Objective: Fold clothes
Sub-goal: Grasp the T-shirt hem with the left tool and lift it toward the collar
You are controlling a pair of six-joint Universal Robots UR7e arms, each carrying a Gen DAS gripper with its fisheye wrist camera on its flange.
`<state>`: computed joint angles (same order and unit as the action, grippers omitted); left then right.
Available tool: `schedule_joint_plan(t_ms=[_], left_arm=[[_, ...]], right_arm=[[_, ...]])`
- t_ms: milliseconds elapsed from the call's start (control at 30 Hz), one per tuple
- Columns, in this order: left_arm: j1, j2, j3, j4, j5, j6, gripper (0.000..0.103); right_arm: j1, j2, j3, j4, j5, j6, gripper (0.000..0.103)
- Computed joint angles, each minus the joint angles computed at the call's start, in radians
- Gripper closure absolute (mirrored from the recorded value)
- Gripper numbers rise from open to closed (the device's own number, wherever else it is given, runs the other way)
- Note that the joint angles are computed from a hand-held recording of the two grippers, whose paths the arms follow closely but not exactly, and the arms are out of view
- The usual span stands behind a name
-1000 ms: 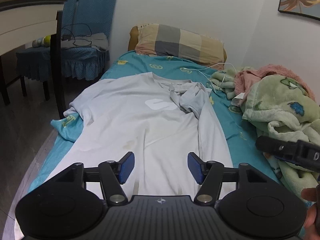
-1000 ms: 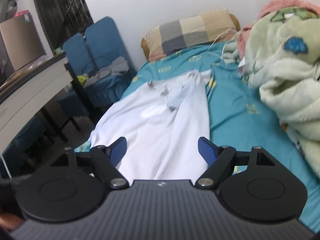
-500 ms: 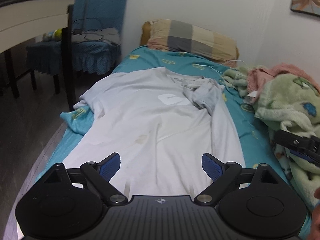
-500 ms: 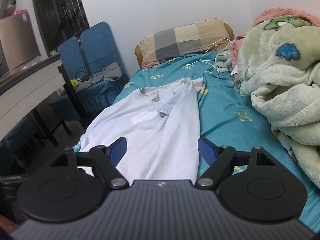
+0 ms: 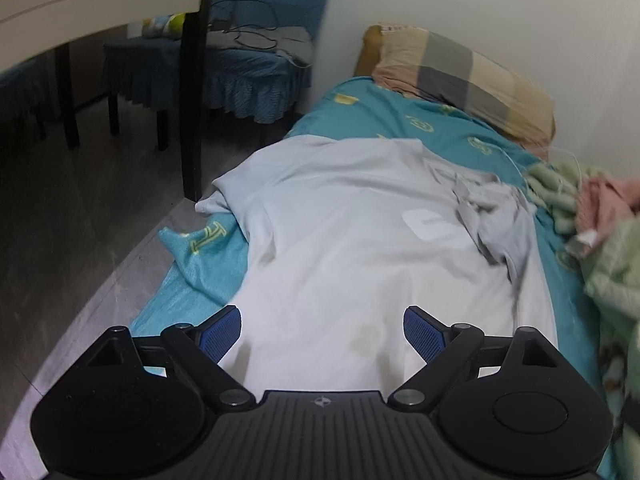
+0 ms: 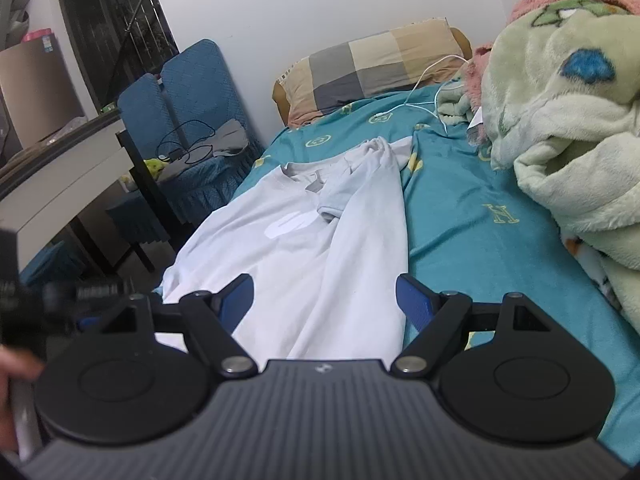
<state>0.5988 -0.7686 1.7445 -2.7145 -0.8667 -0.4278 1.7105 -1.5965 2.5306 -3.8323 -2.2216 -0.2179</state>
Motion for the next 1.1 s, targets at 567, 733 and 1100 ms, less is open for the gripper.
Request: schedule_joint_plan(t_ms=[567,733,1100], left_arm=[[0.202,0.166,-0.277,-0.115,-0.026,0.03,0.013],[0.286,0.177,-0.349,-0.116,-0.043,-0.051,0.014],[0.412,0.226,-0.452,-0.026,-0.304,-0.103,0.026]], right_arm=[[-0.084,0.091,-0.042,-0.043,0.041,-0.057,0.023],[-0.123,0.061,-0.039,0.042,0.115,-0.008,0.023],[-0.153,0.091,-0.076,0.156,0.12,0.017,0.023]])
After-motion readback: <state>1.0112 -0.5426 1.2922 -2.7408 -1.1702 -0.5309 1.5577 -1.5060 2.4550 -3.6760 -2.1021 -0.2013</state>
